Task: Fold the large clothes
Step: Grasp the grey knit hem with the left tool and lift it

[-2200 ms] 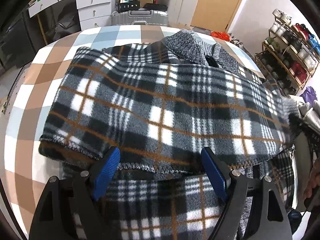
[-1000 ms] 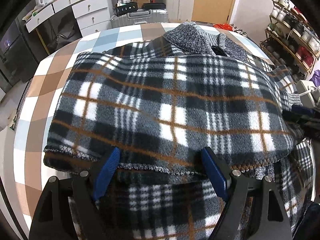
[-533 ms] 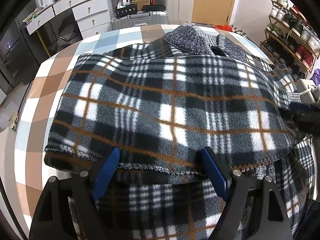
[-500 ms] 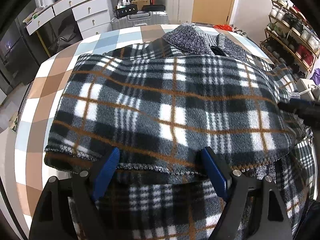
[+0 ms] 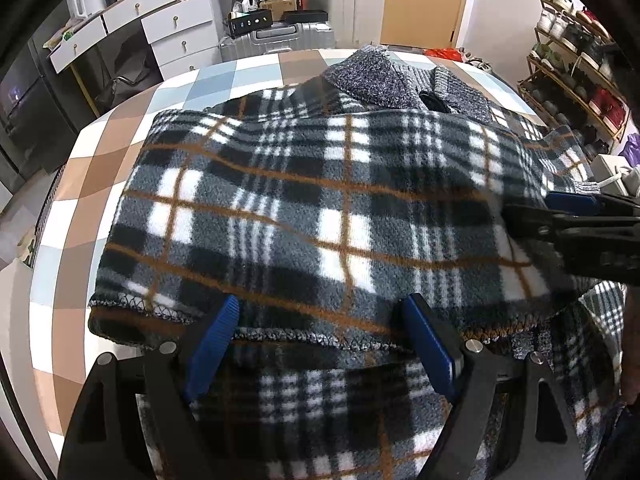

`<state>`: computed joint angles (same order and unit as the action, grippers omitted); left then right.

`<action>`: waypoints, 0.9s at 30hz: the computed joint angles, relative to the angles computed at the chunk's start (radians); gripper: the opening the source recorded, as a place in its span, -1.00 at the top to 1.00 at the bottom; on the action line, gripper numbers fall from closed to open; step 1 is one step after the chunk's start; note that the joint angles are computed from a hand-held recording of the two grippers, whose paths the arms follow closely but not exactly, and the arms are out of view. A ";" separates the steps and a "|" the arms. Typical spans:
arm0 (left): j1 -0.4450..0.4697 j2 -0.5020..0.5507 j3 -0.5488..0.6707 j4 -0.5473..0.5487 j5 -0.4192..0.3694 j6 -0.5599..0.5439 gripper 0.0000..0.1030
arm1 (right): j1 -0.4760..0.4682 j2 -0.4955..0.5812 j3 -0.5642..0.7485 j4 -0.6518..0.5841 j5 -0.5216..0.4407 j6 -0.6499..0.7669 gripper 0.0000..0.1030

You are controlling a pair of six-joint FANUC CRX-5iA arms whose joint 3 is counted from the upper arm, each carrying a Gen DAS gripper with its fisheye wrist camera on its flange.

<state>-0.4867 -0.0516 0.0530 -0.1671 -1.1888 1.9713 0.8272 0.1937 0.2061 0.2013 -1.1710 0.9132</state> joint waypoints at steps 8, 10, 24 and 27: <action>0.032 -0.061 0.006 0.093 0.036 -0.060 -0.56 | 0.074 -0.416 -0.390 0.092 0.294 -0.325 -0.54; 0.033 -0.064 0.028 0.073 0.036 -0.050 -0.57 | 0.135 -0.514 -0.502 0.182 0.331 -0.449 -0.78; 0.000 0.509 0.785 -0.045 -0.338 -0.113 -0.57 | 0.232 -0.697 -0.691 0.256 0.361 -0.554 -0.95; -0.014 0.627 0.938 -0.114 -0.416 -0.124 -0.57 | 0.222 -0.710 -0.698 0.239 0.358 -0.507 -0.96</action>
